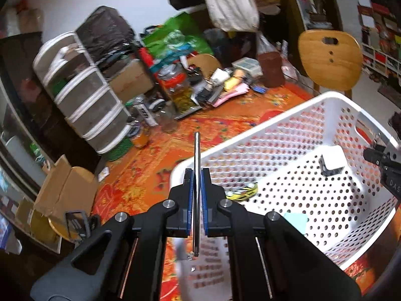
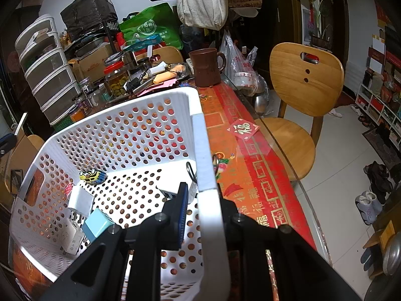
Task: Organize rigid objects
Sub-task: 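Carry the silver rod into the basket and open the left tool, then grasp the metal key ring with the left tool and lift it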
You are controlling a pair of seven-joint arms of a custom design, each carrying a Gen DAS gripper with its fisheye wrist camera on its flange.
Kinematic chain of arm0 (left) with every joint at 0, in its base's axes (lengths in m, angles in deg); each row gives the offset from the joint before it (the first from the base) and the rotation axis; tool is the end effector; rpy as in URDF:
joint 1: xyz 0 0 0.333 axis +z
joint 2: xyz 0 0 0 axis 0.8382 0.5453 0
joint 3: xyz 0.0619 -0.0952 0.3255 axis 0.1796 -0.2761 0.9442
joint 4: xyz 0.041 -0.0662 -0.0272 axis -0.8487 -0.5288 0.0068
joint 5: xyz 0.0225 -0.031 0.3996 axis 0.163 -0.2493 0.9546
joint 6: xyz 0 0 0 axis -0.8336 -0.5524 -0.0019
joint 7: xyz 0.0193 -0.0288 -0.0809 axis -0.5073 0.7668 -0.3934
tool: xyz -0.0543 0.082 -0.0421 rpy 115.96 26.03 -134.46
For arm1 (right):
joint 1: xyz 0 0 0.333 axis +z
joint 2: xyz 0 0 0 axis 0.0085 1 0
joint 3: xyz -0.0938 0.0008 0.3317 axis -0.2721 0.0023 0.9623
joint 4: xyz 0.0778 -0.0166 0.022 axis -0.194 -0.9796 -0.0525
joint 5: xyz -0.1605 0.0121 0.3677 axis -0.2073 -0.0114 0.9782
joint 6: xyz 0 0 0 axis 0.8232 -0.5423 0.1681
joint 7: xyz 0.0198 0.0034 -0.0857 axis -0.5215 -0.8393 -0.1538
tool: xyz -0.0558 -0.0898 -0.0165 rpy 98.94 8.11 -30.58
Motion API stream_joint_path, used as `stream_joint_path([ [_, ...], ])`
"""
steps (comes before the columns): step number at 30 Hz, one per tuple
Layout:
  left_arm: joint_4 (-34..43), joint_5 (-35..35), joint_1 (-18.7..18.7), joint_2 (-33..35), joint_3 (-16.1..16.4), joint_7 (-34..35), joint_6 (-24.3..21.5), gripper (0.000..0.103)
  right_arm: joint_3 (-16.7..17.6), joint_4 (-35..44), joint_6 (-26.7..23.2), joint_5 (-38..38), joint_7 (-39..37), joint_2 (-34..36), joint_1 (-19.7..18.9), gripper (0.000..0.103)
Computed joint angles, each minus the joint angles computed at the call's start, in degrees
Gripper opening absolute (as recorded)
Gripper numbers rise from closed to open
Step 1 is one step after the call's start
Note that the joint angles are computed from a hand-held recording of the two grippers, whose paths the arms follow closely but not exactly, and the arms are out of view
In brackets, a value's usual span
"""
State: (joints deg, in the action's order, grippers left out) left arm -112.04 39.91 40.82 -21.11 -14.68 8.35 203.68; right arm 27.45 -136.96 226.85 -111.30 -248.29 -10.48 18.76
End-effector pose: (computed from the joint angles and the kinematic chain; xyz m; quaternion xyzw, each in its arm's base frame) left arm 0.5010 -0.3416 0.6155 -0.3583 0.8164 -0.2552 0.3742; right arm 0.3584 0.2572 0.5214 -0.4485 0.8057 -0.2736 0.2734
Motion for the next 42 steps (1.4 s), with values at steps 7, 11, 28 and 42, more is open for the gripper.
stream_joint_path([
  [7, 1.6, -1.2, -3.0, 4.4, 0.1, 1.4, -2.3, 0.005, -0.2, 0.0, 0.2, 0.1, -0.2, -0.1, 0.0, 0.017],
  [11, 1.8, -4.1, -4.1, 5.5, 0.9, 3.5, -2.3, 0.006, -0.2, -0.1, 0.3, 0.2, -0.3, -0.2, 0.0, 0.017],
  [28, -18.8, -23.8, 7.3, -11.8, 6.0, 14.3, 15.8, 0.102, -0.1, -0.2, 0.4, 0.3, -0.6, -0.4, -0.2, 0.017],
  [42, -20.5, -40.7, 9.9, 0.0, 5.7, 27.4, 11.0, 0.097, -0.2, -0.4, 0.3, 0.6, -1.2, -0.7, -0.3, 0.017],
])
